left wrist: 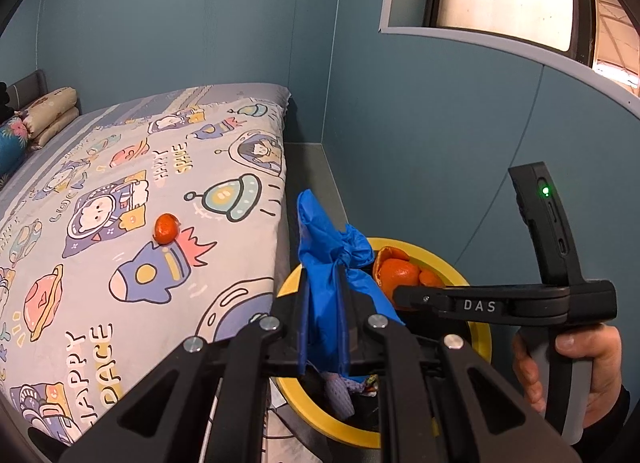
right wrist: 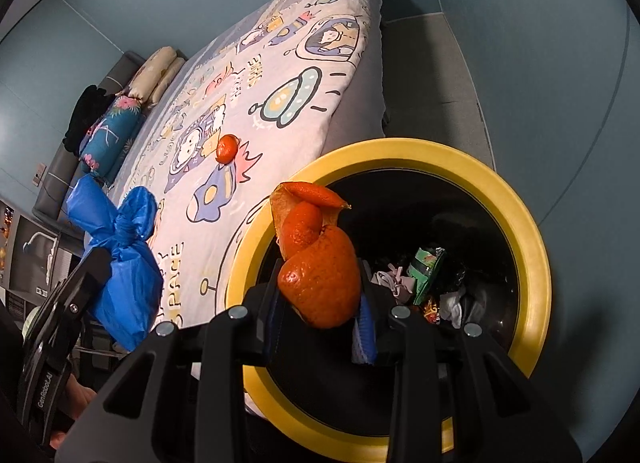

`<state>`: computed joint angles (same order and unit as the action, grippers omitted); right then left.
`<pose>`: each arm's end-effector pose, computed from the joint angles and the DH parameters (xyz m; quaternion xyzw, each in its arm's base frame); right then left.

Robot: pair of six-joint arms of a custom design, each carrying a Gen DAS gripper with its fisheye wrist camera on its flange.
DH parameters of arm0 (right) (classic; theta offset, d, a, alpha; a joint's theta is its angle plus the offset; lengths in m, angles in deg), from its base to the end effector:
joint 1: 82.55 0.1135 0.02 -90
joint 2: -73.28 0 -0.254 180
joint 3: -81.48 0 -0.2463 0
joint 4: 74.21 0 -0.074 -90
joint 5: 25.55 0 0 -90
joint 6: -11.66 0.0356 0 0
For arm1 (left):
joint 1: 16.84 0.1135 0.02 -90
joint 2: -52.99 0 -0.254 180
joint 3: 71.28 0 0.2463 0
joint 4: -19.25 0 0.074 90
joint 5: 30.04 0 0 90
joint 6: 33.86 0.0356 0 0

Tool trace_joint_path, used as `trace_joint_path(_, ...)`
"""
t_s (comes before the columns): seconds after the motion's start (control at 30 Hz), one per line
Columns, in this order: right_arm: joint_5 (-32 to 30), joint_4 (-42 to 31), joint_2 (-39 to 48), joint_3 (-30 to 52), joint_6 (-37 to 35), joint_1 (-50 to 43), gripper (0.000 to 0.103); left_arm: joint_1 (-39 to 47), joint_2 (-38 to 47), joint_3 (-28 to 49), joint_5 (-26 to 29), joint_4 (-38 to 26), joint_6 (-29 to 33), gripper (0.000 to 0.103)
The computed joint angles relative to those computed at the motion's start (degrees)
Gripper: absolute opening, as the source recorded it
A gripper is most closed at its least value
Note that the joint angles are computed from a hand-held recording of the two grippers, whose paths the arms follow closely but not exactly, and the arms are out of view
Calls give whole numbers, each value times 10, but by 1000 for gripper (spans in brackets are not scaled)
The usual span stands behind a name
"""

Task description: Collect trash

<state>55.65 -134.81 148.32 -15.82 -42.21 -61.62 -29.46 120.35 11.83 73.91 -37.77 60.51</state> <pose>0.2449 0.0995 0.3046 0.1009 0.9403 0.2152 0.2436 0.2332 -0.0610 0.3432 0.1831 0.8869 -0.1398 0.4005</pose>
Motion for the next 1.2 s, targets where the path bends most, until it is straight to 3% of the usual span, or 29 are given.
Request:
trace_joint_path(0.47,-16,11,2,-20,13,-23,33,16,48,10,48,-25,-6,11)
trace_joint_path(0.63,-10,10,-8,-24,18,-30,36,27,56,14,68,-32,-13,28)
trace_joint_path(0.7,-2,9,-12,-24,22,-32,39,33,54,12,76,-30,-17,50)
trace_joint_path(0.73,-1,10,-15,-26,25,-34,41,35,50,9,77,-26,-20,53)
trace_joint_path(1.2,12,8,-12,-19,27,-33,49,72,45,7,84,-23,-19,62)
